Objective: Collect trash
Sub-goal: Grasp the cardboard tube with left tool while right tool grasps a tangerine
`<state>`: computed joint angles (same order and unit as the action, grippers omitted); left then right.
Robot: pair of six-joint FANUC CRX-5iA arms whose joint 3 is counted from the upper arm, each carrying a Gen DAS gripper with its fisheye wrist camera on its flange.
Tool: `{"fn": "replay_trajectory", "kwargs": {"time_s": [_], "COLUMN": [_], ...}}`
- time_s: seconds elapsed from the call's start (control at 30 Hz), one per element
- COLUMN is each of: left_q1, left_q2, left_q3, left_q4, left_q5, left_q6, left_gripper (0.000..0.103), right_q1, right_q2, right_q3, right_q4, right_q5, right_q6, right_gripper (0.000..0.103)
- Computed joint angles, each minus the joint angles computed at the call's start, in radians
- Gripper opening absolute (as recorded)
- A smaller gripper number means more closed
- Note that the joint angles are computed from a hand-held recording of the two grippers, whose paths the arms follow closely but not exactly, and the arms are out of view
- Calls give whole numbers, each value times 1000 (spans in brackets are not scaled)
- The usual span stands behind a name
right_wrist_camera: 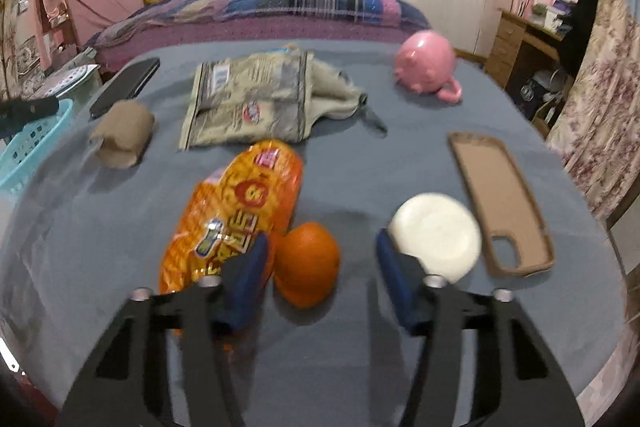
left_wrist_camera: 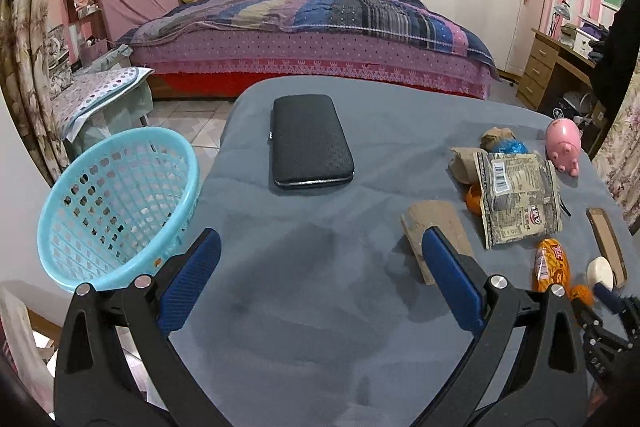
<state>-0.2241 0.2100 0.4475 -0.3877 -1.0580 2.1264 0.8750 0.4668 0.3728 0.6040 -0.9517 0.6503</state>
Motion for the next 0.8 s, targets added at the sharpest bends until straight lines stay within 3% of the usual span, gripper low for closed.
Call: {"fn": "replay_trajectory", "kwargs": {"time_s": [0.07, 0.13, 0.27, 0.43, 0.6, 0.67, 0.77, 0.8], "left_q1": [12, 20, 21, 23, 5, 5, 17, 21], "left_q2": [0, 2, 26, 76, 204, 250, 249, 247], "left_q3": [-4, -5, 20, 63, 196, 234, 205, 199], "left_q4": [23, 40, 56, 130, 166, 194, 250, 269], "left_q5": [9, 12, -1, 5, -104, -137, -88, -76], "left_q6": [0, 0, -3, -12, -20, -36, -51, -65], "left_gripper": [97, 97, 97, 97, 97, 97, 86, 74], "right_q1": [-3, -7, -24, -53, -73, -80, -91, -91], "right_q2": [-3, -4, 2, 89, 144, 156, 161, 163], "right_q3": [4, 8, 37, 217, 304, 317, 334, 335], "right_q4": [-38, -56, -38, -15, -8, -67, -121, -114], "right_q5": [14, 30, 59, 22, 43, 29, 32, 30], "right_q6": [20, 27, 24, 121, 153, 166, 175, 173], "right_gripper": [33, 31, 30, 30, 30, 30, 30, 30]}}
